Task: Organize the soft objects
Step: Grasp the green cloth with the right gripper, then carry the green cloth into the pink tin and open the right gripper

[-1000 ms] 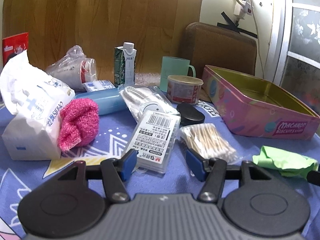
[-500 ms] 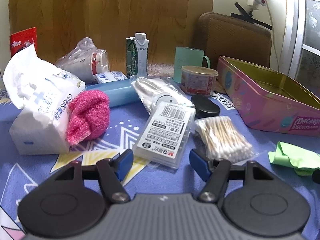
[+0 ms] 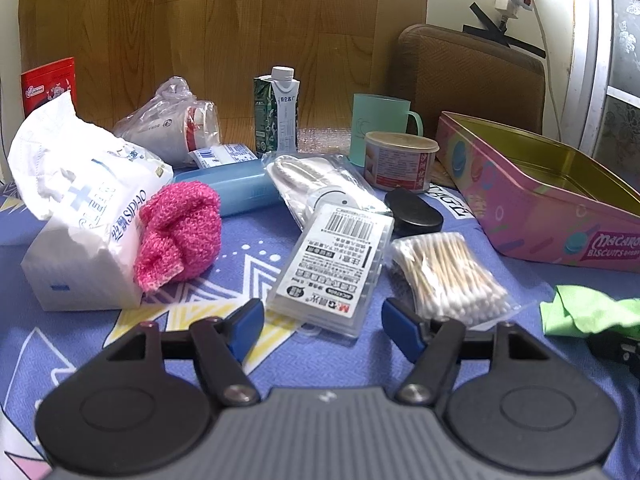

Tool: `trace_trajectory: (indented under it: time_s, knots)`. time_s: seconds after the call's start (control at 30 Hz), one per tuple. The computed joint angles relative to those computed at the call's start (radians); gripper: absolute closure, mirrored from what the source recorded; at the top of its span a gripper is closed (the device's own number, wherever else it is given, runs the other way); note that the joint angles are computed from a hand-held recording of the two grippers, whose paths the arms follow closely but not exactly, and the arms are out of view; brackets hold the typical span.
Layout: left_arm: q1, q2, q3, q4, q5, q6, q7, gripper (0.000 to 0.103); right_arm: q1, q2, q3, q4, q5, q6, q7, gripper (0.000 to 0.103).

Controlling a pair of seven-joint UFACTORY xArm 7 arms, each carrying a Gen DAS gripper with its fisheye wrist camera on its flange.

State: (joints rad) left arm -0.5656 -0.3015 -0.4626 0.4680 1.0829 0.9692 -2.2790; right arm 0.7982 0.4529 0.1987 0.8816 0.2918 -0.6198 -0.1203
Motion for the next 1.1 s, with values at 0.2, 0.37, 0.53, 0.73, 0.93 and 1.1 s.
trace_trajectory:
  time_s: [0.2,0.37,0.53,0.73,0.93,1.1]
  knots:
    - [0.000,-0.004,0.002,-0.004,0.002,-0.004,0.001,0.036,-0.051,0.005,0.054,0.006,-0.146,0.011,0.025,0.088]
    - [0.002,-0.018,0.001,-0.020,0.014,-0.014,-0.021,0.036,-0.157,0.024,0.142,0.001,-0.444,0.005,0.122,0.088]
    - [0.008,-0.057,-0.005,-0.051,0.027,-0.041,-0.069,0.035,-0.109,0.014,0.109,-0.018,-0.448,-0.025,0.085,0.065]
    - [0.012,-0.183,-0.012,-0.137,0.012,-0.129,-0.140,0.033,-0.123,-0.007,0.108,-0.083,-0.451,-0.140,0.102,0.026]
    - [-0.027,-0.419,-0.030,-0.245,-0.060,-0.282,-0.119,0.036,-0.262,-0.009,0.156,-0.103,-0.683,-0.158,0.300,0.019]
    - [0.099,-0.384,-0.076,-0.201,0.062,-0.531,-0.125,0.040,-0.271,0.008,0.153,-0.079,-0.764,-0.149,0.374,0.018]
